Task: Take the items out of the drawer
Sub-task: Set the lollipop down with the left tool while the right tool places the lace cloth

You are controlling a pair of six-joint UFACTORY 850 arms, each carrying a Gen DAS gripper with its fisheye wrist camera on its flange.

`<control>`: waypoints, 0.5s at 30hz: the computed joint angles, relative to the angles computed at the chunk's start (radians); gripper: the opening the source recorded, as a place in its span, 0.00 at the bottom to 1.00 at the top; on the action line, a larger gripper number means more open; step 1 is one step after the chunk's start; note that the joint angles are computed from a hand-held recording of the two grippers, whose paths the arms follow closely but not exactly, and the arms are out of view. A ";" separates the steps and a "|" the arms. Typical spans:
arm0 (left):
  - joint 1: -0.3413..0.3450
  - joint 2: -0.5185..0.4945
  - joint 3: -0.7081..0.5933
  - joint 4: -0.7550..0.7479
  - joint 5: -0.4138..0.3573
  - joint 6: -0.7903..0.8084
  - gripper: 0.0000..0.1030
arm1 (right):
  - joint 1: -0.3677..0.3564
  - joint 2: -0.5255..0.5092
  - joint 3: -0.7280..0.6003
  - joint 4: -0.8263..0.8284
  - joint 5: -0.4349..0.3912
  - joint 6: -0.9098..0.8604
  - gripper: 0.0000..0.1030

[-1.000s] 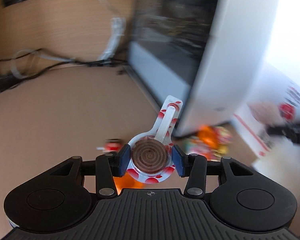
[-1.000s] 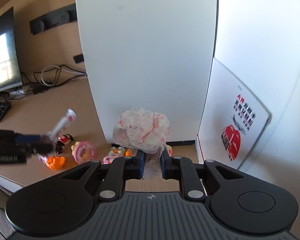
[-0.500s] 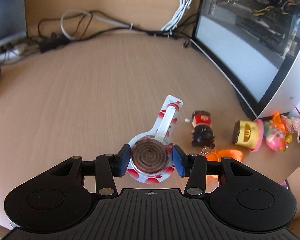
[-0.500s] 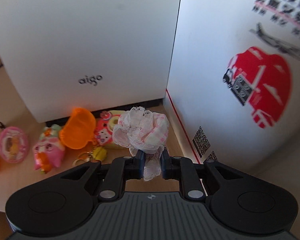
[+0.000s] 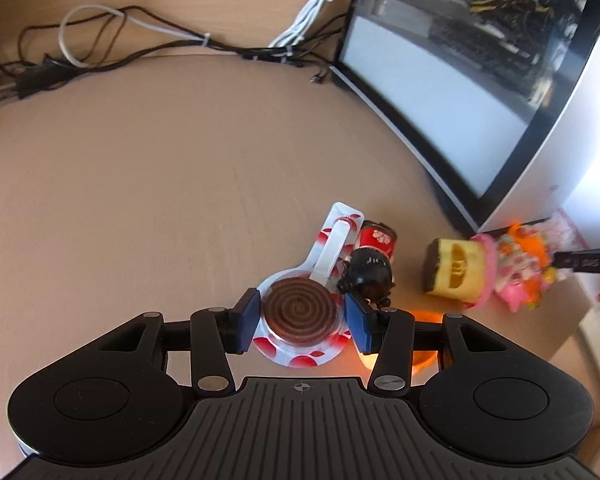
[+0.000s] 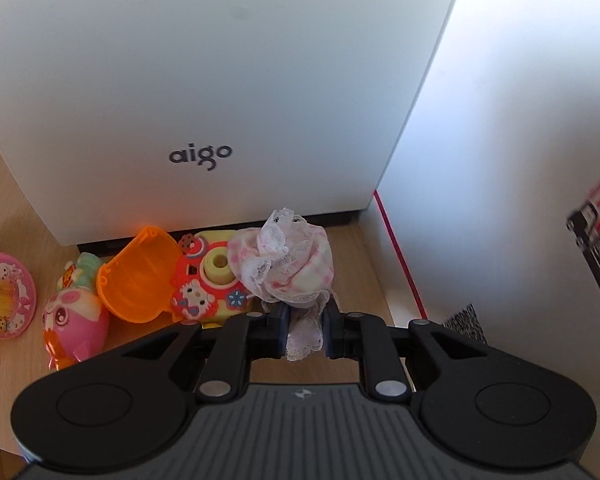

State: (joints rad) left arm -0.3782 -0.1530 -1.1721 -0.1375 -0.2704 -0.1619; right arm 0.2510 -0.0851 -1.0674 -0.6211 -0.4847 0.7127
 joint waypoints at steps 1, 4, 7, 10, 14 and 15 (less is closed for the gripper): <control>0.005 0.001 0.002 -0.053 0.001 0.047 0.50 | -0.002 0.001 0.001 0.009 0.000 -0.012 0.19; 0.003 0.004 0.003 -0.009 0.006 0.006 0.49 | -0.011 0.012 0.009 0.033 0.005 -0.038 0.33; 0.013 0.010 0.004 -0.087 0.016 0.096 0.48 | -0.022 0.029 0.023 0.067 0.024 -0.075 0.36; 0.025 0.015 -0.003 -0.145 0.005 0.145 0.48 | -0.032 0.051 0.039 0.126 0.051 -0.136 0.44; 0.041 0.021 -0.008 -0.268 -0.001 0.212 0.48 | -0.049 0.095 0.071 0.218 0.117 -0.222 0.55; 0.039 0.026 -0.006 -0.247 0.009 0.184 0.48 | -0.052 0.106 0.079 0.233 0.133 -0.235 0.56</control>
State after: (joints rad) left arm -0.3390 -0.1268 -1.1779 -0.3842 -0.2615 0.0223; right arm 0.1989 0.0209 -0.9885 -0.3878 -0.3518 0.4775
